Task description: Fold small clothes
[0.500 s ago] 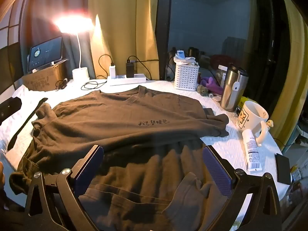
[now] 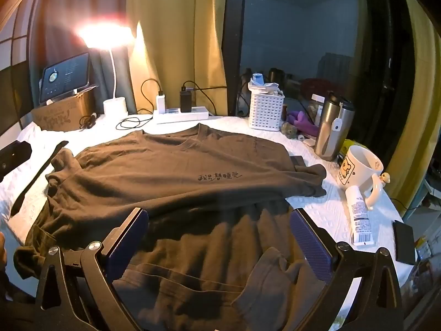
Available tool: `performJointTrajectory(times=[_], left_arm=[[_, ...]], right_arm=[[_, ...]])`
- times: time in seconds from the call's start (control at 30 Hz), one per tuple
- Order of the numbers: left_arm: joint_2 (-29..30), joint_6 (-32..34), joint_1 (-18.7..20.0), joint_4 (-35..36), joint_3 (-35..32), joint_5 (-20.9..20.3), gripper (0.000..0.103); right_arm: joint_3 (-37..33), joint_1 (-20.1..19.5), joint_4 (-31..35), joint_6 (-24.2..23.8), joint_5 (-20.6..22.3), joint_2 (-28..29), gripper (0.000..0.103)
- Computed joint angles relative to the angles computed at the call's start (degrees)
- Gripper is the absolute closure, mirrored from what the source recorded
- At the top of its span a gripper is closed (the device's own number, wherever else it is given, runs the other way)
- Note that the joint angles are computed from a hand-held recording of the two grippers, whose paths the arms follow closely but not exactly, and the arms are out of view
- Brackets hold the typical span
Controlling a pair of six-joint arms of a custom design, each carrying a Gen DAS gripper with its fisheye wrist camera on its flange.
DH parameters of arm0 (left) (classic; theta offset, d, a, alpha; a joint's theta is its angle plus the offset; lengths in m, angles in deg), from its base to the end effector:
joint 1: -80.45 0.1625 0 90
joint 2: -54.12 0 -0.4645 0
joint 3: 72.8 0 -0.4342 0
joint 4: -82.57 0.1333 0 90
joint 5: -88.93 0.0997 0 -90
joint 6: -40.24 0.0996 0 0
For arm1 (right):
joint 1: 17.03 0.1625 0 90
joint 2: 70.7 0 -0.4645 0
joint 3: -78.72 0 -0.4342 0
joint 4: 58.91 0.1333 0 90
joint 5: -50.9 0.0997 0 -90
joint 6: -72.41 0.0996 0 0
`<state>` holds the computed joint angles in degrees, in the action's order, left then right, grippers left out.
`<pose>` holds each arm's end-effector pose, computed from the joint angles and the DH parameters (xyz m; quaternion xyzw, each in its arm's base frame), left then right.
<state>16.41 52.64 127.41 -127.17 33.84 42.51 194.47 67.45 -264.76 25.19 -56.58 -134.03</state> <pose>-0.2909 -0.6074 0.0731 0.2492 0.8166 -0.4728 0.2181 0.0449 -0.6100 0.2802 0.2246 -0.8142 0.4081 0.3466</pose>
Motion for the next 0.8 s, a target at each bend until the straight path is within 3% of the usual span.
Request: performJointTrajectory(times=[0.67,0.8], left_arm=[[-0.05,-1.96,0.19,4.27,-1.37,1.14,0.000],[0.21,-2.25,0.34,5.88,-2.43,1.28,0.000]], right_arm=[[-0.32,-0.57,0.55,0.51,0.85,-0.37,0.000],[-1.89,-0.50,2.81,1.09,-0.73,-0.07,0.000]])
